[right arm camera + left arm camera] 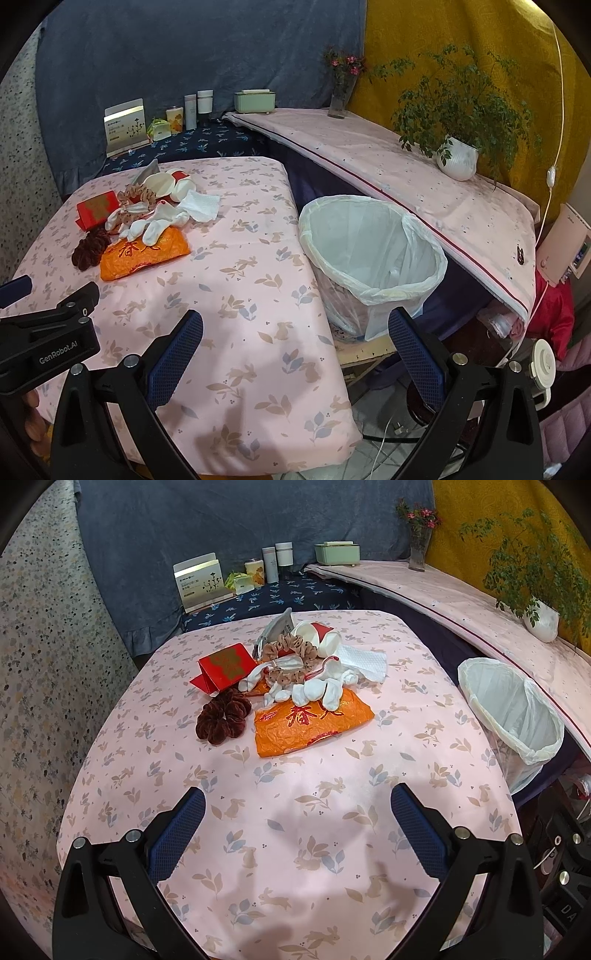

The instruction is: Collect trash

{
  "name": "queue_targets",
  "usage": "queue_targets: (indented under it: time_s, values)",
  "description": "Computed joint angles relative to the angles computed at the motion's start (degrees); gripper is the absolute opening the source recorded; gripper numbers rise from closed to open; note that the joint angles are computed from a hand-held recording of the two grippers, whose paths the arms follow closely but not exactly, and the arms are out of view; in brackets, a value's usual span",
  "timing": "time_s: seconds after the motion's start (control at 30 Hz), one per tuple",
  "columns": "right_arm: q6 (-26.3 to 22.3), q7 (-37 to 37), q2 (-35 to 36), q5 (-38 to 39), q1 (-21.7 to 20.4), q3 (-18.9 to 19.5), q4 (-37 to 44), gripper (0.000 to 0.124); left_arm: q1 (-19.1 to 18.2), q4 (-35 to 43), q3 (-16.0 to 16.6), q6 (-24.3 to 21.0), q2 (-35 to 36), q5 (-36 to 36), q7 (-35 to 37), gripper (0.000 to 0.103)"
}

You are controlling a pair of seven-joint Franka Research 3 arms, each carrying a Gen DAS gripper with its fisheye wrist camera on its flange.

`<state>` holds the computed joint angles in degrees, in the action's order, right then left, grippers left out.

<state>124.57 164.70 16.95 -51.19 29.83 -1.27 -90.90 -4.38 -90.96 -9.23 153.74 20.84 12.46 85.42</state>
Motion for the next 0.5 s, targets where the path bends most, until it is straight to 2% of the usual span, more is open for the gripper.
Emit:
queue_targets:
  time_s: [0.5]
  values:
    - [0.02,0.25,0.04,-0.18,0.07,-0.06,0.05,0.096,0.31,-0.60,-0.25,0.60,-0.45,-0.52,0.48,0.096]
